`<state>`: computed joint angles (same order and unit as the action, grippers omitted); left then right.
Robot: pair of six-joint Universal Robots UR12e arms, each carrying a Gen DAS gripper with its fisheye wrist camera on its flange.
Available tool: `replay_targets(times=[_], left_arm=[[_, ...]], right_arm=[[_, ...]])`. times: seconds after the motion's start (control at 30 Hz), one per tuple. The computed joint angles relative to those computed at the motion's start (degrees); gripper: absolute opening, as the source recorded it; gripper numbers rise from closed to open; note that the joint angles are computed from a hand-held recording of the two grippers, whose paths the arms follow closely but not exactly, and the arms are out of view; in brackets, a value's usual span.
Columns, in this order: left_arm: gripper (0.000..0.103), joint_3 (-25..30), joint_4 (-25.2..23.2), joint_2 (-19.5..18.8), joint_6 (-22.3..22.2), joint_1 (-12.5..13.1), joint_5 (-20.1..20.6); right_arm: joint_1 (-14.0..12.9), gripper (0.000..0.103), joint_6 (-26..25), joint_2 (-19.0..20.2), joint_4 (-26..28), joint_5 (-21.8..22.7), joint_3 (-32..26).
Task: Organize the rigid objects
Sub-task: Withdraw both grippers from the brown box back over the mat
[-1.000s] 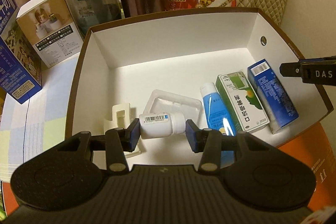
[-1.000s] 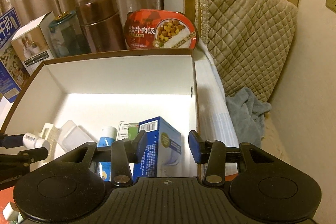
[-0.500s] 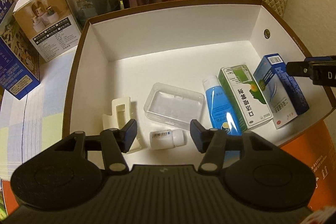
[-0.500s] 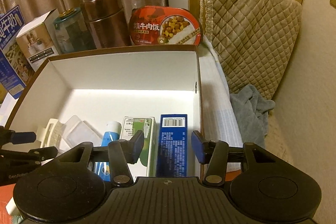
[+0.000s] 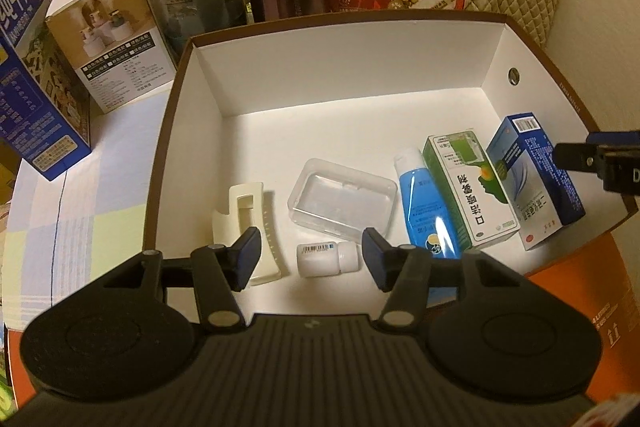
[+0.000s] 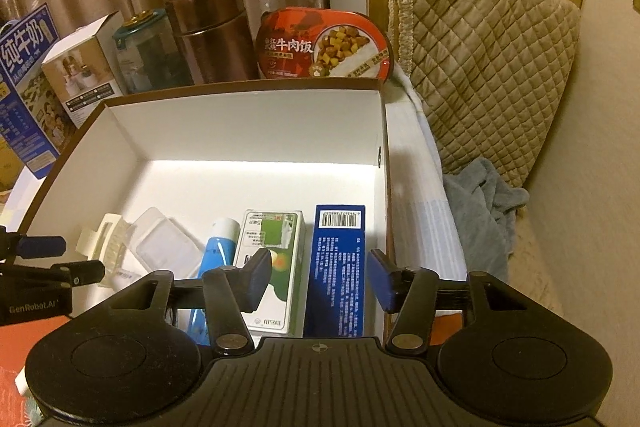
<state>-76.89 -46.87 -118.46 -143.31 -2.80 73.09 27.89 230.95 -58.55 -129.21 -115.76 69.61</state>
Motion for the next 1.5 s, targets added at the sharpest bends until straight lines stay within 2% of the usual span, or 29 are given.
replay_targets(times=[0.43,0.87,1.1,1.27,1.4,1.5], left_arm=[[0.052,-3.5,2.7,3.9,-2.3,1.4,-3.3],[0.052,-11.3,8.1,10.7,-4.6,4.9,-6.1],[0.053,-16.1,9.9,14.4,-5.4,7.0,-5.4],[0.053,-19.3,10.4,16.9,-8.2,8.6,-4.9],[0.054,-21.3,10.2,18.4,-9.3,9.6,-4.3],[0.054,-22.5,9.9,19.2,-8.6,10.2,-3.9]], right_arm=[[1.4,0.052,-1.1,-1.8,-4.8,0.4,2.0],[3.7,0.063,-2.5,-5.2,-14.9,1.3,6.7],[4.9,0.067,-3.0,-6.2,-16.5,2.4,8.3],[5.6,0.07,-2.7,-6.8,-17.8,3.3,9.7],[6.3,0.072,-4.7,-6.7,-17.3,3.6,9.8],[6.8,0.072,-6.5,-6.4,-16.2,5.4,9.5]])
